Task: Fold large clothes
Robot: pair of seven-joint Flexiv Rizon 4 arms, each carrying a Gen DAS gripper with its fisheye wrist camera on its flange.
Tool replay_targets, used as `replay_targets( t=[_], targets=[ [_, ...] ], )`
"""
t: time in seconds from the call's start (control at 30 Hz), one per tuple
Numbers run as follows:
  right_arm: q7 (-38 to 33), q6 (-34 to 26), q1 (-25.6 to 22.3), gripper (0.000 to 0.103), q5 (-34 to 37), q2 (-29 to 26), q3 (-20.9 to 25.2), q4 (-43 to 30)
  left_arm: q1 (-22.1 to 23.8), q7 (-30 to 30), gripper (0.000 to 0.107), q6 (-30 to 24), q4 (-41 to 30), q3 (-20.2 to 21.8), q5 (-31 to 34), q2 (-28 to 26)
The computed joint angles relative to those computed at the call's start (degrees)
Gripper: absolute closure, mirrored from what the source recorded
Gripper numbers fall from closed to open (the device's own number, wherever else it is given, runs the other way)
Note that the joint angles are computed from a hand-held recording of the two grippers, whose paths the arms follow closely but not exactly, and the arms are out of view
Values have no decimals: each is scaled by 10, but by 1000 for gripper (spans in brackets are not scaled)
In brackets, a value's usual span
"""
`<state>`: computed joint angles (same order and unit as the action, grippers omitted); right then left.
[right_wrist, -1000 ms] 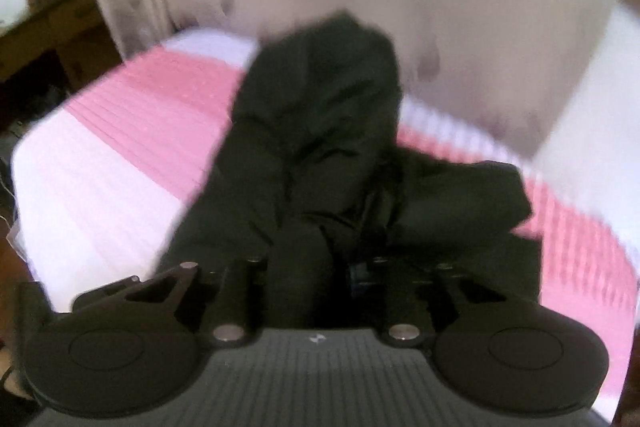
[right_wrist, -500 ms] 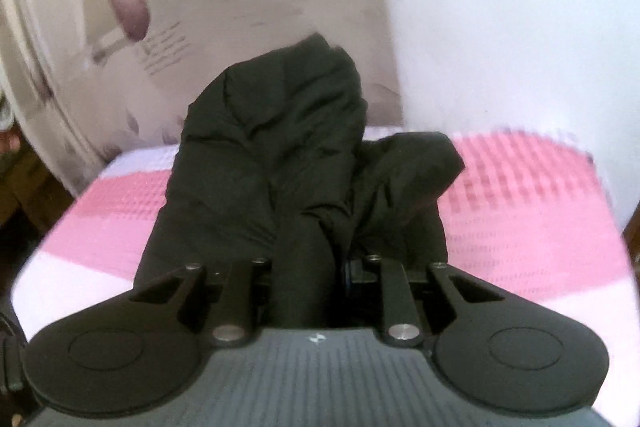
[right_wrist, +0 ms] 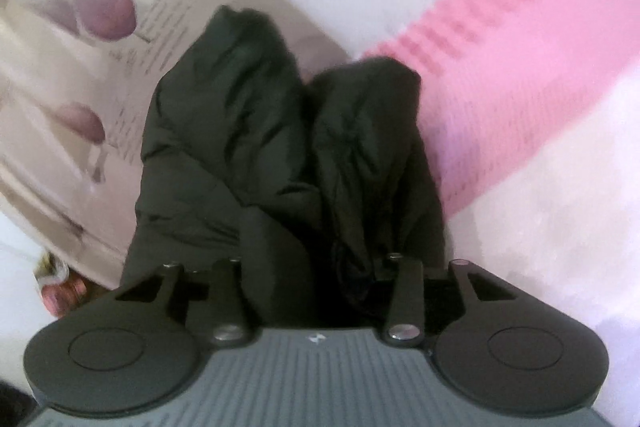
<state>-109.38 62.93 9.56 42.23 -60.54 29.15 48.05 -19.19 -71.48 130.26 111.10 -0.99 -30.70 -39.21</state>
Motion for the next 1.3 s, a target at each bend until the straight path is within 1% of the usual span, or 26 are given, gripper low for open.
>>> replay_targets(
  t=[0.07, 0.1, 0.13, 0.17, 0.2, 0.3, 0.4, 0.47, 0.5, 0.53, 0.6, 0.63, 0.67, 0.77, 0.8, 0.83, 0.87, 0.93, 1.0, 1.03, 1.07, 1.13, 1.17, 1.23, 1.27, 1.3],
  targets=[
    [-17, 8, -3, 64, 13, 7, 15, 21, -15, 8, 4, 29, 23, 15, -19, 12],
    [-25, 5, -2, 64, 22, 7, 27, 26, -32, 23, 4, 43, 33, 26, -51, 19],
    [-35, 0, 1, 64, 28, 7, 34, 29, -55, 48, 4, 57, 39, 39, -107, 22],
    [-49, -1, 4, 64, 34, 9, 42, 35, -69, 69, 4, 69, 44, 44, -152, 25],
    [-64, -2, 8, 64, 42, 11, 50, 43, -71, 78, 4, 78, 55, 44, -180, 32],
    [-90, -24, 16, 64, 66, 9, 64, 44, -45, 57, 4, 106, 104, 31, -195, 58],
    [-102, -52, 26, 63, 74, 8, 55, 30, -23, 49, 4, 119, 140, 15, -185, 84],
    [-115, -41, 26, 63, 88, 12, 50, 26, -24, 64, 4, 143, 151, 12, -172, 88],
    [-131, -29, 19, 62, 103, 18, 56, 32, -25, 65, 4, 167, 154, 11, -161, 86],
    [-147, -25, 9, 61, 117, 22, 62, 37, -21, 54, 4, 191, 157, 8, -142, 86],
    [-157, -20, 1, 62, 135, 24, 60, 39, 2, 13, 4, 214, 158, -2, -90, 92],
    [-160, -19, -3, 61, 144, 24, 60, 38, 17, -12, 4, 216, 156, -9, -59, 94],
    [-158, -17, -3, 62, 149, 22, 56, 37, 35, -35, 4, 206, 148, -15, -26, 97],
    [-136, 6, 20, 62, 139, 22, 31, 36, 109, -131, 7, 145, 108, -43, 121, 94],
    [-137, 11, 25, 62, 135, 21, 29, 37, 128, -160, 11, 128, 87, -53, 162, 84],
    [-136, 17, 30, 62, 131, 17, 28, 33, 151, -187, 12, 112, 64, -65, 213, 71],
    [-135, 21, 32, 62, 130, 14, 29, 32, 186, -223, 13, 88, 36, -86, 283, 57],
    [-132, 22, 32, 63, 130, 4, 35, 27, 228, -265, 19, 45, -11, -118, 373, 28],
    [-142, 26, 27, 63, 131, 4, 42, 32, 262, -292, 22, 10, -51, -148, 445, -1],
    [-144, 24, 24, 62, 129, 6, 43, 35, 268, -297, 22, -6, -66, -154, 463, -13],
    [-148, 18, 20, 61, 126, 10, 44, 40, 259, -290, 23, -15, -72, -144, 456, -21],
    [-159, 36, 19, 58, 116, 34, 35, 63, 245, -280, 24, -26, -78, -130, 440, -28],
    [-168, 56, 22, 57, 106, 48, 29, 76, 240, -273, 24, -31, -80, -124, 434, -30],
    [-210, 124, 28, 57, 87, 82, 25, 108, 242, -263, 23, -37, -83, -127, 440, -34],
    [-230, 154, 27, 57, 80, 94, 31, 116, 251, -264, 21, -40, -84, -135, 448, -35],
    [-255, 174, 22, 57, 74, 102, 47, 116, 259, -266, 19, -43, -86, -144, 454, -37]
  ],
)
